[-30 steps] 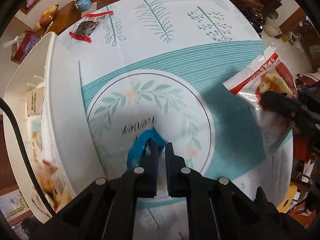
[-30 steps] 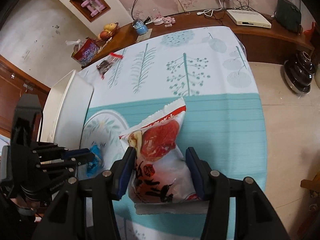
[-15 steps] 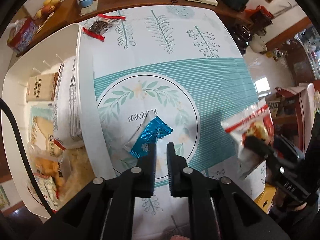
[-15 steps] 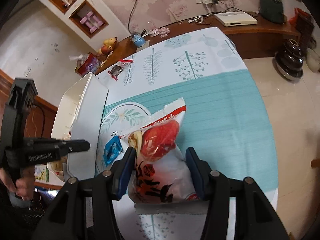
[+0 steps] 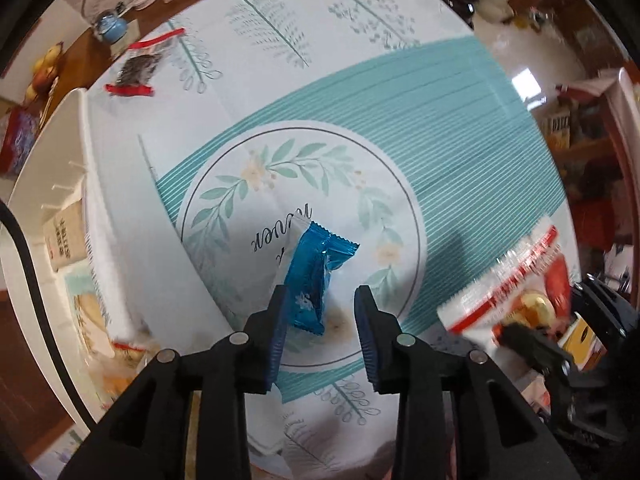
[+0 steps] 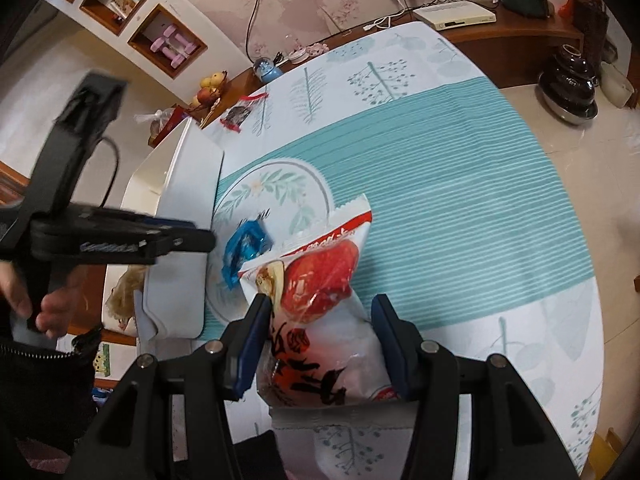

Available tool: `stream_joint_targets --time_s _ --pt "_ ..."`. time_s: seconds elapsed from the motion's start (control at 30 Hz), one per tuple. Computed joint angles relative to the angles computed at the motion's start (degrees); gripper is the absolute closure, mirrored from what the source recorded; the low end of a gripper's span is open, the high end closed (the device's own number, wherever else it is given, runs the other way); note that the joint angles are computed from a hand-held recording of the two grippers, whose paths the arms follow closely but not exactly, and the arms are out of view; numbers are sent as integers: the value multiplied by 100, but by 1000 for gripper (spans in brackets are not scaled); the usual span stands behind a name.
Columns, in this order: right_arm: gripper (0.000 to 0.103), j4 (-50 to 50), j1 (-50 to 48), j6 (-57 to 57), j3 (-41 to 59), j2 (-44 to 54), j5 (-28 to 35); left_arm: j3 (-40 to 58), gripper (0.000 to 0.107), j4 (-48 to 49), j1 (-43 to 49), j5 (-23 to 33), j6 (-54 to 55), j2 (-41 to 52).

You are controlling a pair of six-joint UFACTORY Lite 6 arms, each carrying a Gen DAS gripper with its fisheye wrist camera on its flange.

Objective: Organize snacks
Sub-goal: 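Lift the blue candy with the left tool while the right tool carries the chip bag toward the tray, then carry the blue candy with the left tool and chip bag with the right over the tray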

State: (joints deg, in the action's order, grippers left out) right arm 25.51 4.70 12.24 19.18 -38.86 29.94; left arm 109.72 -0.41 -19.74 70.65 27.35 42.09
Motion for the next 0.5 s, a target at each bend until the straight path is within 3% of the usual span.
stream_joint_targets --time_s 0.17,0.5 --pt "50 -362 396 615 -21 10 -72 397 62 241 -117 58 68 524" --pt "50 -221 505 658 -7 340 -278 1557 62 634 -274 438 68 1605"
